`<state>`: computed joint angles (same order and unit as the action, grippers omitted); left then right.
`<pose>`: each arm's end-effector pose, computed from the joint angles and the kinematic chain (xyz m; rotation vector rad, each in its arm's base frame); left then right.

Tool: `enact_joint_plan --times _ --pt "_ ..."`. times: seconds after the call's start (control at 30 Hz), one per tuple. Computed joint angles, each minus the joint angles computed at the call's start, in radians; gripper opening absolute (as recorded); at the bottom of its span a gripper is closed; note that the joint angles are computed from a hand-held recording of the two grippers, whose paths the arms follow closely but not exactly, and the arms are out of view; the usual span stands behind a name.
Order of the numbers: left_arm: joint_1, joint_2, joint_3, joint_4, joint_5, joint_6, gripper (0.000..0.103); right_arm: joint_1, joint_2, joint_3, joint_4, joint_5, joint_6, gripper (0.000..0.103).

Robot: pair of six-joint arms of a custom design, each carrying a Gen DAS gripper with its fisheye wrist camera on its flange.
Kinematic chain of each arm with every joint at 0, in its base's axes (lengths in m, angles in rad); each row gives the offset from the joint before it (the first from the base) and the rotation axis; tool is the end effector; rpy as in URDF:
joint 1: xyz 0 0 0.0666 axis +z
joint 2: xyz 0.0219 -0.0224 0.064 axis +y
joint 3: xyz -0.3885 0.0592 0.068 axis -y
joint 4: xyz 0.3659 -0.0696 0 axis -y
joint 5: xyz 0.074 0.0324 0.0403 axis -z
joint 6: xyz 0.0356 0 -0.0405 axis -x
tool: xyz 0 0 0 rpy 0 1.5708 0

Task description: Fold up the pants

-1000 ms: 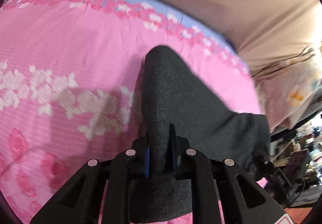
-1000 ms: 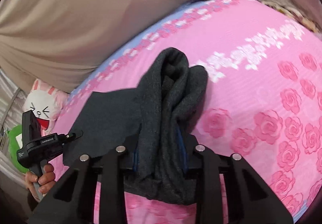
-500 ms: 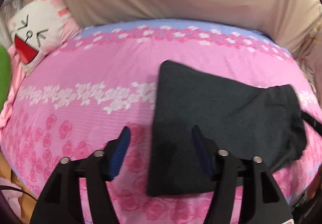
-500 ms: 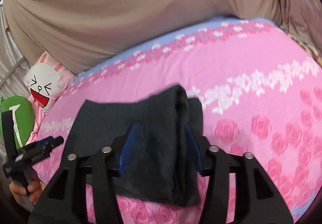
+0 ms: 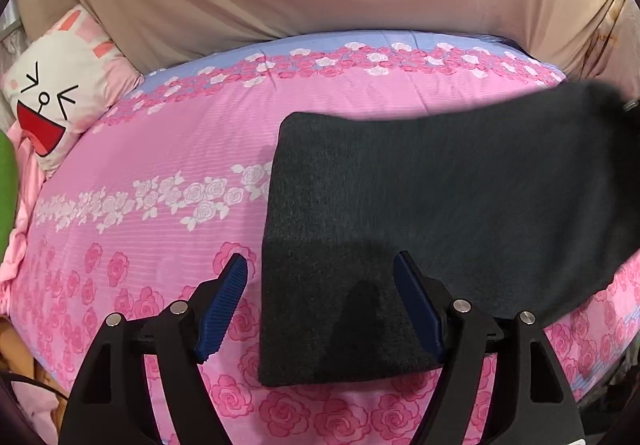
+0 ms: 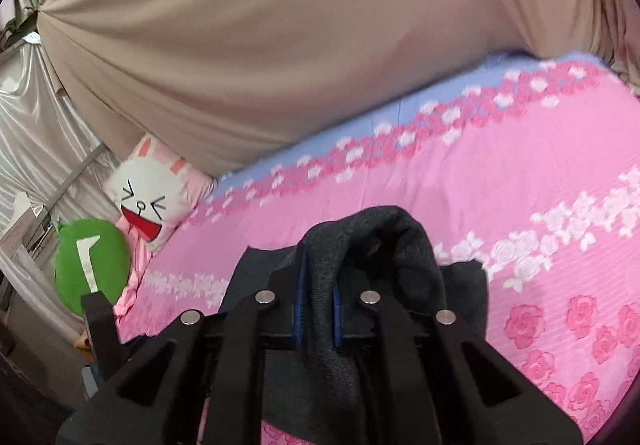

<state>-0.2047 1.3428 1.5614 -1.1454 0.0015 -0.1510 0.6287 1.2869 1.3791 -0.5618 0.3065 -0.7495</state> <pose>0.4142 -0.0865 0.5160 0.4425 2.4583 -0.0242 0.3615 0.2491 0.5073 0.3183 2.0377 0.5567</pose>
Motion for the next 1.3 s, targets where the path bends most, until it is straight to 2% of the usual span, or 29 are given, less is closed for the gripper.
enact_joint_plan --times 0.03,0.07,0.1,0.13,0.17,0.2,0.23,0.27,0.3,0.37,0.43,0.53,0.63,0.67,0.7,0.73,0.83,0.93,1.0,1.03,1.07,1.1,1.13,1.17,1.2,1.23,1.3 --pt "0.002 0.004 0.001 -0.002 0.002 0.003 0.073 0.003 0.007 0.003 -0.055 0.043 0.007 0.011" --pt "0.002 0.005 0.001 -0.002 0.0 0.005 0.074 -0.006 0.037 0.017 -0.146 0.064 0.011 0.016" --pt "0.001 0.008 0.001 -0.004 -0.003 0.005 0.074 -0.015 0.065 0.039 -0.226 0.071 -0.008 0.017" --pt "0.0 0.01 0.001 -0.007 -0.006 0.005 0.074 -0.033 0.086 0.01 -0.261 0.062 -0.056 0.017" --pt "-0.002 0.014 0.003 -0.013 -0.011 0.004 0.074 -0.041 0.073 -0.022 -0.247 0.019 -0.102 0.018" --pt "-0.003 0.016 0.002 -0.017 -0.013 0.002 0.074 -0.042 0.037 -0.071 -0.182 -0.008 -0.143 0.021" --pt "-0.004 0.016 0.0 -0.018 -0.017 0.001 0.075 -0.037 -0.004 -0.119 -0.116 -0.021 -0.17 0.022" --pt "-0.007 0.016 -0.001 -0.019 -0.019 0.001 0.075 -0.029 -0.027 -0.135 -0.101 -0.012 -0.176 0.024" --pt "-0.008 0.016 -0.003 -0.019 -0.02 0.0 0.076 -0.015 -0.048 -0.14 -0.108 0.008 -0.174 0.032" --pt "-0.012 0.016 -0.006 -0.017 -0.022 -0.007 0.078 0.002 -0.063 -0.138 -0.127 -0.001 -0.156 0.045" --pt "-0.015 0.017 -0.009 -0.015 -0.028 -0.011 0.079 0.026 -0.074 -0.149 -0.128 -0.017 -0.142 0.048" --pt "-0.017 0.022 -0.007 -0.018 -0.03 -0.006 0.079 0.055 -0.06 -0.163 -0.141 -0.018 -0.145 0.048" --pt "-0.023 0.023 -0.002 -0.024 -0.032 0.0 0.079 0.077 -0.04 -0.171 -0.15 0.029 -0.162 0.047" --pt "-0.025 0.023 -0.002 -0.025 -0.032 -0.001 0.079 0.086 -0.038 -0.168 -0.156 0.052 -0.162 0.035" --pt "-0.028 0.021 -0.002 -0.024 -0.032 -0.005 0.079 0.091 -0.031 -0.153 -0.174 0.074 -0.156 0.019" --pt "-0.032 0.018 -0.003 -0.023 -0.036 -0.004 0.079 0.096 -0.034 -0.143 -0.171 0.083 -0.133 0.015" --pt "-0.036 0.01 -0.003 -0.026 -0.041 -0.009 0.079 0.119 -0.083 -0.137 -0.104 0.073 -0.085 0.013" --pt "-0.031 0.002 -0.008 -0.022 -0.033 -0.004 0.085 0.132 -0.085 -0.124 -0.148 0.109 -0.061 0.013" --pt "-0.024 0.009 -0.008 -0.028 -0.02 0.004 0.085 0.096 -0.051 -0.146 -0.236 0.091 -0.101 0.018" --pt "-0.016 0.018 -0.002 -0.039 -0.001 0.011 0.085 0.084 -0.05 -0.175 -0.219 0.063 -0.114 0.019" --pt "-0.01 0.024 0.004 -0.049 0.016 0.019 0.085 0.082 -0.081 -0.22 -0.152 0.055 -0.137 0.022" --pt "0.002 0.032 0.015 -0.064 0.041 0.028 0.085 0.083 -0.104 -0.24 -0.123 0.049 -0.17 0.024" --pt "0.025 0.039 0.03 -0.079 0.082 0.042 0.085 0.095 -0.113 -0.229 -0.144 0.084 -0.184 0.027" --pt "0.041 0.042 0.037 -0.081 0.116 0.055 0.086 0.108 -0.113 -0.212 -0.177 0.136 -0.181 0.044" --pt "0.062 0.046 0.044 -0.083 0.159 0.069 0.086 0.116 -0.11 -0.2 -0.201 0.173 -0.178 0.067" --pt "0.092 0.056 0.056 -0.096 0.222 0.089 0.086 0.119 -0.109 -0.192 -0.218 0.184 -0.164 0.073" --pt "0.128 0.084 0.076 -0.137 0.329 0.107 0.086 0.107 -0.114 -0.204 -0.211 0.146 -0.169 0.073"
